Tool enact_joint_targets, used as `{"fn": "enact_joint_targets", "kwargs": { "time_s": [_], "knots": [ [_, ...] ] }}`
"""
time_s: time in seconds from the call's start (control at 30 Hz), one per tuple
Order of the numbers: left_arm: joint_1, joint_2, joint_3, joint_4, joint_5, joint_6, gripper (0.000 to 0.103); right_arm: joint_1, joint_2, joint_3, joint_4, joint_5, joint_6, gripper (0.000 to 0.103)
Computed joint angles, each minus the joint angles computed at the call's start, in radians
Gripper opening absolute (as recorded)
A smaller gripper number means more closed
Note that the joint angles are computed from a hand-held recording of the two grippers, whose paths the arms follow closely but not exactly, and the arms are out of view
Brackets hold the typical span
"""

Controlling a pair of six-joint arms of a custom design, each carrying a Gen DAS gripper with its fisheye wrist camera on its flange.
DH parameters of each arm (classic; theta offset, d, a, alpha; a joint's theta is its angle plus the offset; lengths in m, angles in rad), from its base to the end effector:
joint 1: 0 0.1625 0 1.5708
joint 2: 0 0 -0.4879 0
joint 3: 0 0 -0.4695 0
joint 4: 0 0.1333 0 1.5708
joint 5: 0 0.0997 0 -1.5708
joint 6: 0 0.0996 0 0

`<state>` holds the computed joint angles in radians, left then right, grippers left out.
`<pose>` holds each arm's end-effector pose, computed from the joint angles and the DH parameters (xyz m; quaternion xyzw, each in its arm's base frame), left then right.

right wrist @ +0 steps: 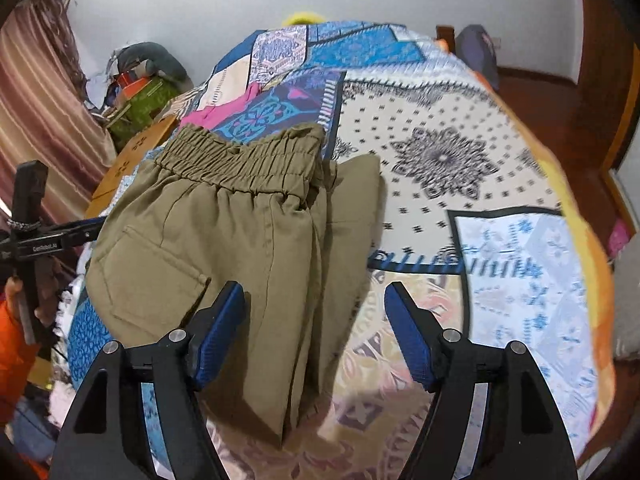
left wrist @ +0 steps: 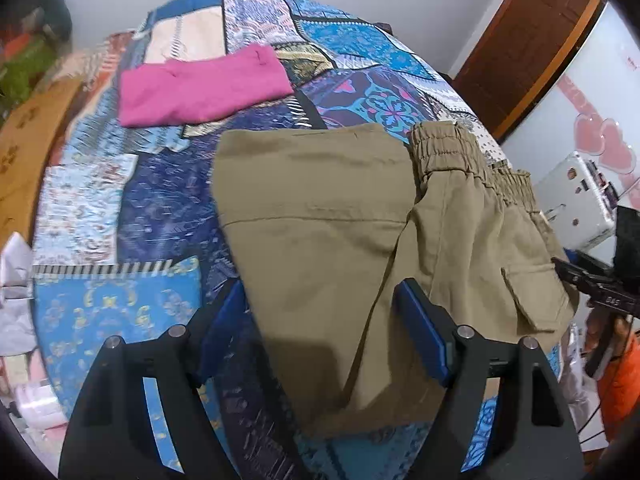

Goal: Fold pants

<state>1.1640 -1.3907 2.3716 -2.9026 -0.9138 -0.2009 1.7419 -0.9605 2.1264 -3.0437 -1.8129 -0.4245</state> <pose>-0.0074 -0.5078 0.2126 0.0398 0.9329 -0.2527 0.2537 0.2081 -0.5616 0.0687 0.2702 -0.9432 0.1355 0.1376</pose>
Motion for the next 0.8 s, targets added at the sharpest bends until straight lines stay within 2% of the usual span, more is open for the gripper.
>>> {"fn": "enact_joint_targets", "kwargs": {
  "time_s": [0.1,0.23,0.37,0.47,0.53,0.6,0.7,0.8],
  "knots": [
    [0.024,0.020,-0.021,-0.011,-0.044,0.016,0.079,-0.018,0.006,-0.024,0.052,0.045,0.033,0.070],
    [0.051,0.044,-0.048,-0.030,-0.103,0.034,0.079,-0.022,0.019,-0.046,0.078,0.070,0.024,0.072],
    [0.062,0.055,-0.063,-0.047,-0.123,0.028,0.078,-0.018,0.031,-0.071,0.120,0.084,0.014,0.072],
    [0.058,0.049,-0.059,-0.050,-0.127,0.026,0.074,-0.024,0.026,-0.078,0.144,0.095,0.024,0.070],
    [0.054,0.039,-0.049,-0.047,-0.137,0.033,0.069,-0.026,0.018,-0.069,0.142,0.098,0.015,0.067],
    [0.050,0.027,-0.038,-0.041,-0.145,0.034,0.064,-0.032,0.007,-0.056,0.135,0.106,0.016,0.059],
    [0.043,0.024,-0.028,-0.045,-0.116,0.003,0.052,-0.036,0.003,-0.050,0.122,0.114,0.019,0.052],
    [0.035,0.030,-0.031,-0.044,-0.085,-0.019,0.032,-0.030,0.009,-0.055,0.112,0.109,0.026,0.035]
  ]
}}
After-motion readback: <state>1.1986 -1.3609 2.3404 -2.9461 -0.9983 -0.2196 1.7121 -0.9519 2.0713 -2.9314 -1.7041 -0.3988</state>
